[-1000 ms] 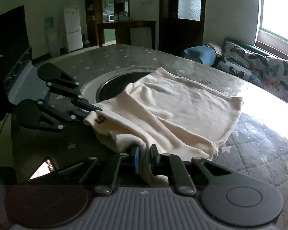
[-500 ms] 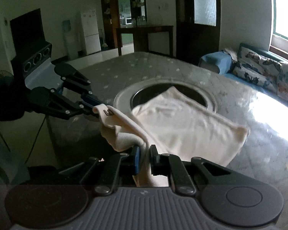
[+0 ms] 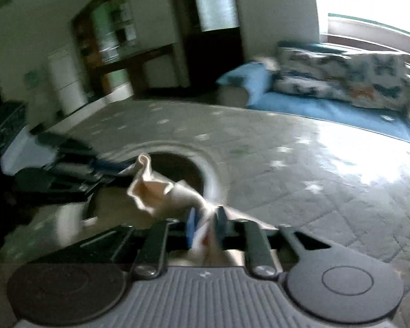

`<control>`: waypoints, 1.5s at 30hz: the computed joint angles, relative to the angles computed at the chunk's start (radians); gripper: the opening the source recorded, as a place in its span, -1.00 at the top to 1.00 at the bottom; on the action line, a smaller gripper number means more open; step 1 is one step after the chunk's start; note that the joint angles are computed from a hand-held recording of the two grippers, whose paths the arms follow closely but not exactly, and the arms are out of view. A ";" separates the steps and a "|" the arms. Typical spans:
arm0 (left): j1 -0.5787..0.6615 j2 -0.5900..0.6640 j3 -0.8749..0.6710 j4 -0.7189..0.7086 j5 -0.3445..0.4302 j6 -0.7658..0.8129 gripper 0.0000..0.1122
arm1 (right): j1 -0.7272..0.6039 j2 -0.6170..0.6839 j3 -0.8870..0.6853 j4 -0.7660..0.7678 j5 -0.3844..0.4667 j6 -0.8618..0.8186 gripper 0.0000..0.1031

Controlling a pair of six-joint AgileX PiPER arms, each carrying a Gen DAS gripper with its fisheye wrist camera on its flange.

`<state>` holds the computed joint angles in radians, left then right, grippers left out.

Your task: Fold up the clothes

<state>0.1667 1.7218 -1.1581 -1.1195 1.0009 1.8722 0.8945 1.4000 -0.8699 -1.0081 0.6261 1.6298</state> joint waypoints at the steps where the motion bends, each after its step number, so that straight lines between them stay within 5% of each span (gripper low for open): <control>1: -0.026 0.015 -0.001 -0.001 -0.055 -0.031 0.63 | -0.018 0.017 0.013 -0.022 -0.011 0.046 0.60; 6: -0.032 0.045 -0.010 -0.004 -0.146 -0.087 0.51 | 0.028 0.037 0.044 -0.121 0.100 0.201 0.59; 11: 0.045 0.034 -0.038 0.050 -0.041 -0.203 0.41 | 0.134 -0.010 0.073 -0.106 0.191 0.238 0.36; 12: 0.064 0.033 -0.043 0.066 -0.009 -0.220 0.21 | 0.145 -0.013 0.078 -0.096 0.200 0.247 0.36; 15: 0.093 0.029 -0.037 0.098 0.045 -0.234 0.09 | 0.120 -0.019 0.111 -0.064 0.144 0.297 0.24; 19: 0.049 0.023 -0.019 0.105 -0.016 -0.277 0.09 | 0.078 -0.027 0.160 -0.091 0.058 0.418 0.23; 23: 0.016 0.051 -0.058 0.107 -0.045 -0.354 0.09 | 0.075 -0.014 0.152 -0.099 0.064 0.412 0.35; 25: -0.005 0.061 -0.065 0.108 -0.067 -0.371 0.13 | 0.054 -0.001 0.143 -0.076 0.052 0.398 0.64; 27: -0.025 0.071 -0.069 0.120 -0.101 -0.397 0.77 | 0.058 0.026 0.108 -0.041 0.094 0.341 0.78; 29: -0.029 0.069 -0.059 0.109 -0.131 -0.408 0.97 | 0.104 0.047 0.074 -0.068 0.172 0.309 0.81; 33: 0.003 0.014 0.022 -0.042 -0.194 -0.255 1.00 | 0.202 0.057 0.046 -0.217 0.312 0.349 0.81; 38: 0.010 0.037 -0.023 0.020 -0.195 -0.348 1.00 | 0.114 0.133 0.010 -0.112 0.285 0.244 0.66; 41: 0.038 0.044 -0.046 0.073 -0.114 -0.381 0.85 | 0.118 0.100 0.048 -0.127 0.278 0.332 0.58; 43: 0.031 0.029 -0.029 0.085 -0.120 -0.367 0.44 | 0.165 0.093 0.042 -0.157 0.351 0.359 0.56; 45: 0.010 0.020 -0.014 0.093 -0.143 -0.366 0.34 | 0.194 0.094 0.028 -0.192 0.375 0.347 0.56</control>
